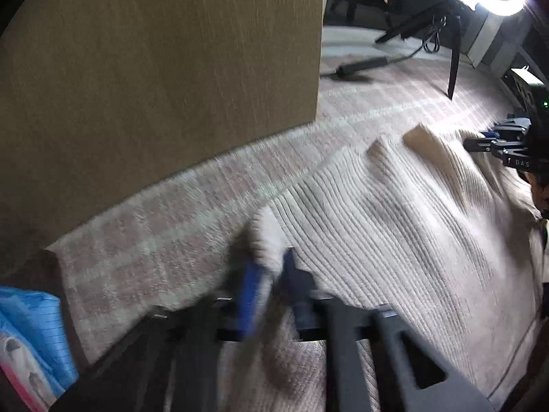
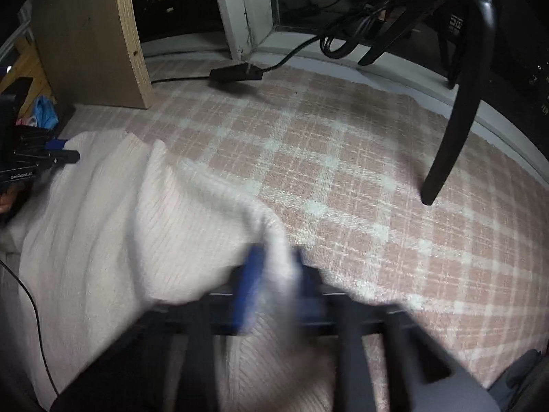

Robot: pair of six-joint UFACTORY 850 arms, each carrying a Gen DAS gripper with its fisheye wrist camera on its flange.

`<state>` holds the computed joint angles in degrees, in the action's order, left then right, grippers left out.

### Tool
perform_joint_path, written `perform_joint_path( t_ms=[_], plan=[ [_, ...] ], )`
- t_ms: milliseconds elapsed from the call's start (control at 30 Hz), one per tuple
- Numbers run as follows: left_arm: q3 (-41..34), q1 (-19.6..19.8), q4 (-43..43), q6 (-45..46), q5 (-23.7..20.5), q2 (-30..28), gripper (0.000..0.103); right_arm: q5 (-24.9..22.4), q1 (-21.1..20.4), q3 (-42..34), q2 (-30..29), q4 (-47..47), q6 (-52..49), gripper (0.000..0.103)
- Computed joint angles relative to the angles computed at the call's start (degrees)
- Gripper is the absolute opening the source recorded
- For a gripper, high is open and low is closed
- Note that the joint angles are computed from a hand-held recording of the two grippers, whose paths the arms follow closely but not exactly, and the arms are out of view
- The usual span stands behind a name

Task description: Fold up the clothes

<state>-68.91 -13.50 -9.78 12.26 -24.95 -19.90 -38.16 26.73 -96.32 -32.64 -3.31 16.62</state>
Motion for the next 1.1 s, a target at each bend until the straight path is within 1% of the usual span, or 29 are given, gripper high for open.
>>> perform_joint_path(
  t_ms=[67, 133, 200, 233, 300, 333, 400, 433, 467, 500, 533, 567, 600, 667, 700, 733, 767, 833, 867, 900, 967, 1033, 1100],
  plan=[
    [2.06, -0.25, 1.1, -1.29, 2.57, 2.46, 0.009, 2.42, 0.69, 2.02, 2.47, -5.09, 5.23, 0.009],
    [3.7, -0.01, 1.91, -2.68, 4.72, 4.95, 0.009, 4.49, 1.32, 4.2, 5.37, -14.02, 13.81, 0.008],
    [4.25, 0.68, 3.54, -5.47, 6.26, 6.21, 0.009, 4.68, 1.53, 5.67, 7.39, -23.74, 23.54, 0.008],
    [3.49, 1.32, 4.0, -5.97, 6.13, 5.37, 0.009, 4.11, 1.24, 5.77, 7.56, -25.85, 26.07, 0.008],
    [1.77, 1.29, 9.24, -12.2, 4.68, 2.62, 0.009, 2.05, 0.82, 4.71, 5.75, -25.68, 26.5, 0.008],
    [1.24, 1.13, 10.45, -13.14, 3.82, 1.46, 0.009, 1.22, 0.93, 4.23, 4.77, -25.77, 26.32, 0.008],
    [0.74, 0.21, 16.24, -18.14, 2.55, -0.38, 0.013, -1.14, 1.35, 2.94, 2.68, -25.85, 25.5, 0.009],
    [1.17, 0.01, 17.57, -19.7, 3.16, 0.01, 0.015, -2.71, 1.65, 2.1, 1.58, -25.85, 24.83, 0.01],
    [1.25, 0.04, 17.17, -19.89, 2.83, 0.55, 0.018, -4.29, 1.96, 1.22, 0.44, -25.84, 24.17, 0.012],
    [1.55, 0.09, 18.36, -21.96, 2.48, 1.69, 0.018, -5.87, 1.92, 0.18, -0.34, -24.63, 22.85, 0.014],
    [2.61, 0.28, 18.5, -22.11, 2.7, 3.75, 0.018, -7.45, 1.83, -0.56, -0.66, -24.23, 22.65, 0.016],
    [3.58, 0.48, 18.6, -22.22, 2.87, 5.79, 0.018, -7.6, 1.72, -0.42, 0.0, -24.12, 23.3, 0.02],
    [4.53, 0.78, 17.94, -21.51, 2.97, 7.87, 0.017, -6.57, 1.5, 0.55, 1.62, -23.73, 24.07, 0.021],
    [7.45, 1.75, 11.45, -14.83, 2.57, 13.46, 0.017, -3.95, 0.74, 2.65, 5.53, -21.36, 24.32, 0.022],
    [9.49, 2.32, 8.78, -11.75, 1.99, 17.12, 0.019, -2.84, 0.38, 3.8, 7.64, -19.53, 23.89, 0.026],
    [11.51, 2.87, 7.52, -10.54, 0.81, 20.78, 0.021, -2.01, 0.05, 4.87, 9.78, -17.57, 23.33, 0.029],
    [12.38, 3.49, 4.31, -7.52, -0.43, 22.7, 0.022, -1.03, -0.1, 6.26, 12.23, -16.34, 23.34, 0.034],
    [14.07, 4.94, -1.74, -2.07, -3.32, 26.56, 0.022, 0.47, 0.01, 9.37, 17.39, -14.57, 24.23, 0.034],
    [16.06, 6.43, -7.26, 1.5, -5.34, 29.44, 0.023, 0.94, 0.31, 11.08, 20.1, -14.1, 25.22, 0.034],
    [17.86, 8.01, -12.24, 4.52, -7.63, 32.08, 0.026, 1.3, 0.63, 12.62, 22.75, -13.67, 26.24, 0.034],
    [19.74, 9.49, -19.08, 8.8, -10.96, 32.96, 0.026, 2.74, 1.97, 16.72, 27.61, -12.61, 29.83, 0.034],
    [23.59, 7.59, -22.18, 10.6, -11.34, 33.13, 0.026, 2.11, 4.43, 20.77, 31.11, -14.09, 35.22, 0.034],
    [27.01, 4.8, -26.59, 12.62, -11.24, 32.02, 0.026, 0.4, 8.09, 24.72, 33.1, -15.77, 41.27, 0.034]
  ],
)
